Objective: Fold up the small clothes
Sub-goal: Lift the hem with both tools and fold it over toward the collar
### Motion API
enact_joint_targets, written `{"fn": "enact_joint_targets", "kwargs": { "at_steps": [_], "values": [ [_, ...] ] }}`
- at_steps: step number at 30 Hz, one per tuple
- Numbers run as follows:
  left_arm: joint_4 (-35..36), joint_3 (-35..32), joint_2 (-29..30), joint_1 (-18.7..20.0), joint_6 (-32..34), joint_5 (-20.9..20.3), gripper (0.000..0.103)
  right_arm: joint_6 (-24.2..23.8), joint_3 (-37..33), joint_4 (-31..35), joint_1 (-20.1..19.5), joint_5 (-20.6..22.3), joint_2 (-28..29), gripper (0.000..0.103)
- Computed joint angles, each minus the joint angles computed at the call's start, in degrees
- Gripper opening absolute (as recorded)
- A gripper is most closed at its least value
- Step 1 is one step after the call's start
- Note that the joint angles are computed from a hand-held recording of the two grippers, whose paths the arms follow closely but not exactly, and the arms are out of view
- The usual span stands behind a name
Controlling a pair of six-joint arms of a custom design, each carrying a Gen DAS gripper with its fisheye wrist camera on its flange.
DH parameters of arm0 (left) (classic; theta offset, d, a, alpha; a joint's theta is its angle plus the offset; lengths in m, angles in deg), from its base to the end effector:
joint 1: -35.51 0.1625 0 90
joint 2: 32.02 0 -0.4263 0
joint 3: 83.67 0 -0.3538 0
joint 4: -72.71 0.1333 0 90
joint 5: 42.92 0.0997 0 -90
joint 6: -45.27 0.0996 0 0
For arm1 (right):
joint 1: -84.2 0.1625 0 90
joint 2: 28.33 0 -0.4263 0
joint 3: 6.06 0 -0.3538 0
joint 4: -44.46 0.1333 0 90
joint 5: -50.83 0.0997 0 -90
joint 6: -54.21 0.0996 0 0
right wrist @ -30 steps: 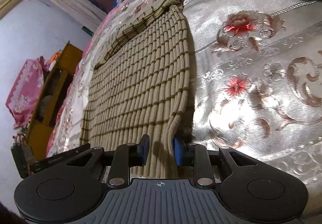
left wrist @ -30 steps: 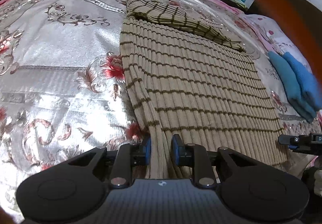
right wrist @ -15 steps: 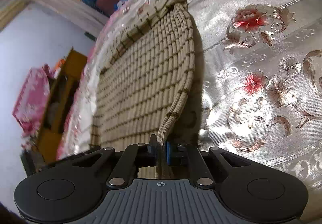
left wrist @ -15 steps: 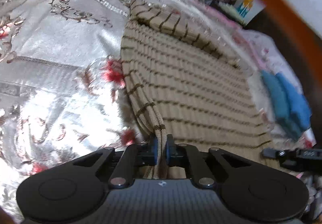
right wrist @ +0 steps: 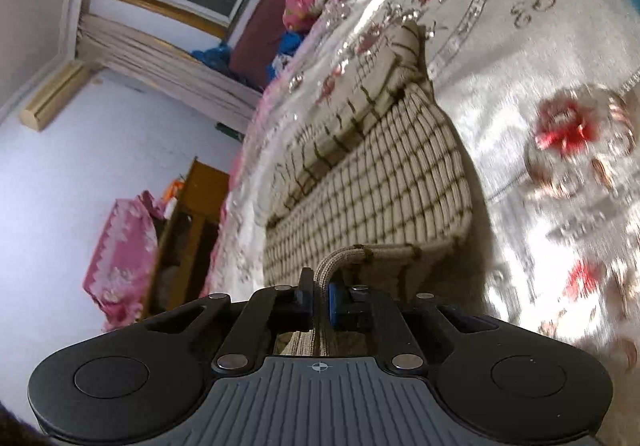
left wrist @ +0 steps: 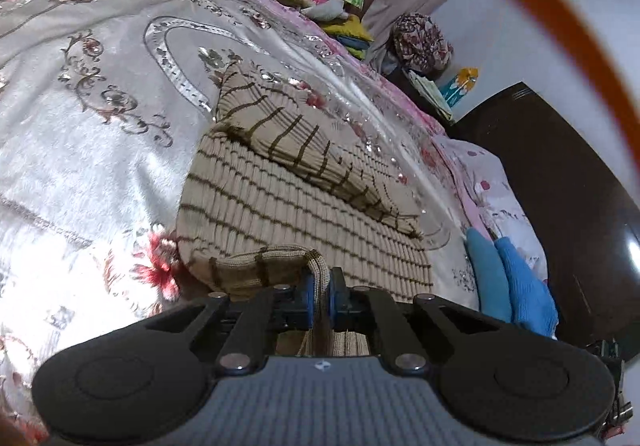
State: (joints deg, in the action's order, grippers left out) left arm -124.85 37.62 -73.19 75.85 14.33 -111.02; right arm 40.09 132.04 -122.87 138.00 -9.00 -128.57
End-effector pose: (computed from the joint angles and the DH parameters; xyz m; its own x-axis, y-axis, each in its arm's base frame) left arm -0.2804 -0.4618 0.0585 -0.9753 0.2158 -0.0470 0.2041 0.7991 -0.5654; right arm -0.0500 -0.3788 0.3618 -0.9708 0.0932 -0.2212 0.2259 0.6658 -0.7111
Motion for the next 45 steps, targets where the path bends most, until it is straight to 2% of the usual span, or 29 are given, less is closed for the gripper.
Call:
{"fn": "enact_joint_targets", "kwargs": {
  "at_steps": [6, 10, 18, 28, 37, 40, 45],
  "values": [
    [-1.3, -2.2, 0.1, 1.2, 0.6, -1.8, 0.013, 4.8, -1.2, -2.2, -1.3, 5.2, 1.2, 0.007],
    [-1.9, -5.6, 0.9, 2.5, 2.7, -2.7, 0.013, 8.4, -3.1, -7.3, 0.2, 6.8, 4.1, 0.007],
    [-0.6, -15.1, 4.1, 6.2, 7.7, -4.3, 0.013, 15.2, -11.8, -14.6, 6.0, 3.7, 12.1, 0.007],
    [4.4, -28.1, 9.9, 10.5, 11.2, -5.5, 0.013, 19.0, -22.9, -18.4, 10.9, -0.9, 21.7, 0.007],
    [12.0, -39.4, 16.0, 13.5, 11.7, -4.4, 0.013, 19.7, -34.2, -16.5, 13.7, -9.1, 30.5, 0.006],
    [13.4, -41.7, 17.2, 14.1, 11.9, -4.1, 0.013, 19.8, -36.9, -15.8, 14.1, -11.7, 32.6, 0.006],
    [13.7, -43.4, 18.1, 15.0, 11.6, -3.8, 0.013, 20.9, -39.5, -15.6, 13.7, -13.4, 35.0, 0.006]
  ]
}}
